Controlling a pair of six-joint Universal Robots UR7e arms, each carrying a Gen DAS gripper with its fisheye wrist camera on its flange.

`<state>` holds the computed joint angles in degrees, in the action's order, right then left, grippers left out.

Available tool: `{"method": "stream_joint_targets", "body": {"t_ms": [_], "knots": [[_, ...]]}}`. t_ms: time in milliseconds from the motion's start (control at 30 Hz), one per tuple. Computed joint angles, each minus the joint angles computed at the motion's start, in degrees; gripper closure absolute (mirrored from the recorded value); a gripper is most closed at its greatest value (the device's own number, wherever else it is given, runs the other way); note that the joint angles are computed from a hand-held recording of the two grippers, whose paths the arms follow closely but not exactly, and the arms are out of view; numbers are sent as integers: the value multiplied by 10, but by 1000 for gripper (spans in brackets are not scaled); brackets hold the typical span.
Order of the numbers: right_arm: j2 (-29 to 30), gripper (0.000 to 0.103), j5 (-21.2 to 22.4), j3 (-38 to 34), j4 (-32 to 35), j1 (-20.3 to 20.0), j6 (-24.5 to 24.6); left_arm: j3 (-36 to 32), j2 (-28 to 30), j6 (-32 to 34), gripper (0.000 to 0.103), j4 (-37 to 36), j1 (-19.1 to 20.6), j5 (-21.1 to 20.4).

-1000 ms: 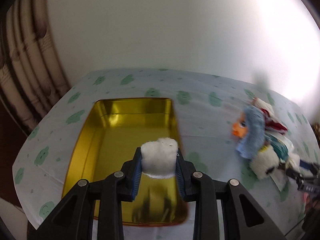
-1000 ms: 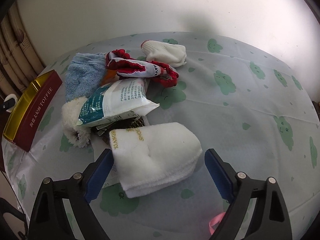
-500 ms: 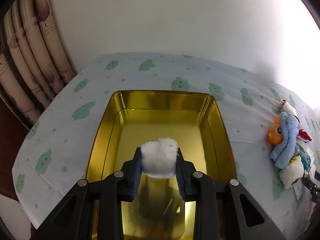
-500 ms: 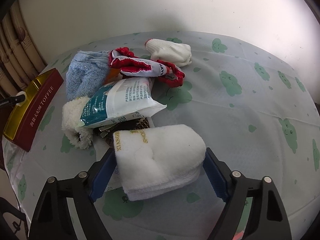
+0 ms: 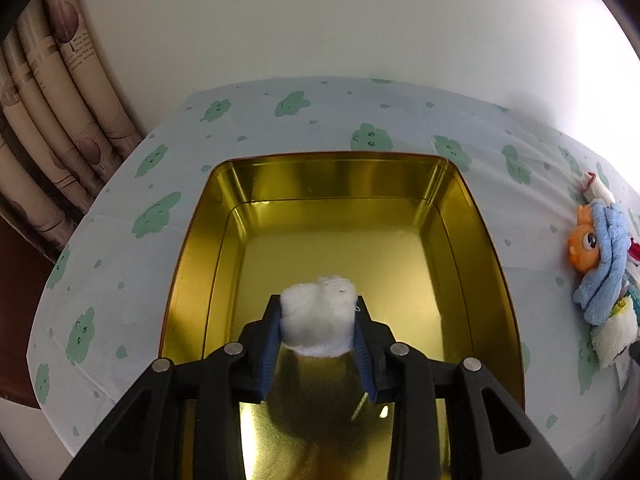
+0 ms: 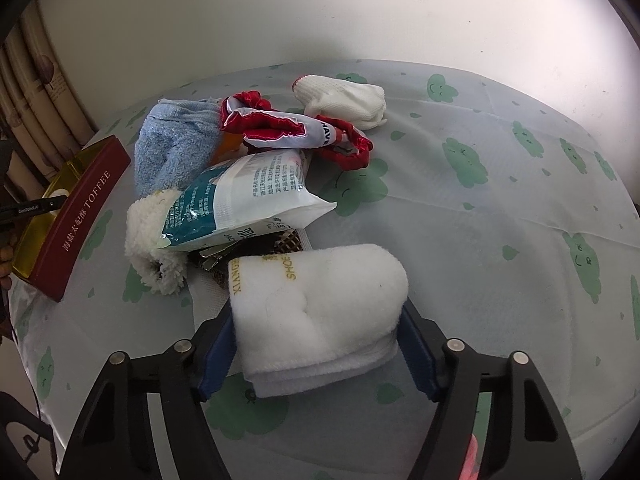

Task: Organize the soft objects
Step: 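Carry the pompom with the left gripper into the tin and release, then grasp the folded white towel with the right gripper while left gripper withdraws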

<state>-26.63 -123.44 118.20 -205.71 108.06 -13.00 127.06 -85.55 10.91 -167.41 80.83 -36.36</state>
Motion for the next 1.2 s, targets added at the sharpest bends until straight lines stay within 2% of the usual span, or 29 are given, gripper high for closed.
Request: {"method": "stream_joint_targets", "body": {"t_ms": [167,233,333,500,667,767,867,1067,1200], "knots": [[1,41,6,2,-4,0,-1,2,-2,-6,64,5,1,-1],[0,43,9,4,-4,0,0,1,-3,-4,56,6,2,0],[0,43,9,4,-7,0,-1,5,-6,-1,51,1,-1,1],[0,50,14,7,-10,1,0,8,-24,-12,50,15,-5,-8],[-2,56,14,13,-19,2,-2,49,-40,26,50,-53,-40,25],[-3,59,15,16,-24,2,-5,69,-54,23,50,-54,-54,31],[-4,63,14,21,-32,2,-6,99,-62,36,50,-83,-76,57],[-9,65,10,31,-48,9,-7,138,-92,11,50,-108,-105,75],[-7,65,1,29,-54,26,-14,162,-93,19,50,-166,-122,102]]}}
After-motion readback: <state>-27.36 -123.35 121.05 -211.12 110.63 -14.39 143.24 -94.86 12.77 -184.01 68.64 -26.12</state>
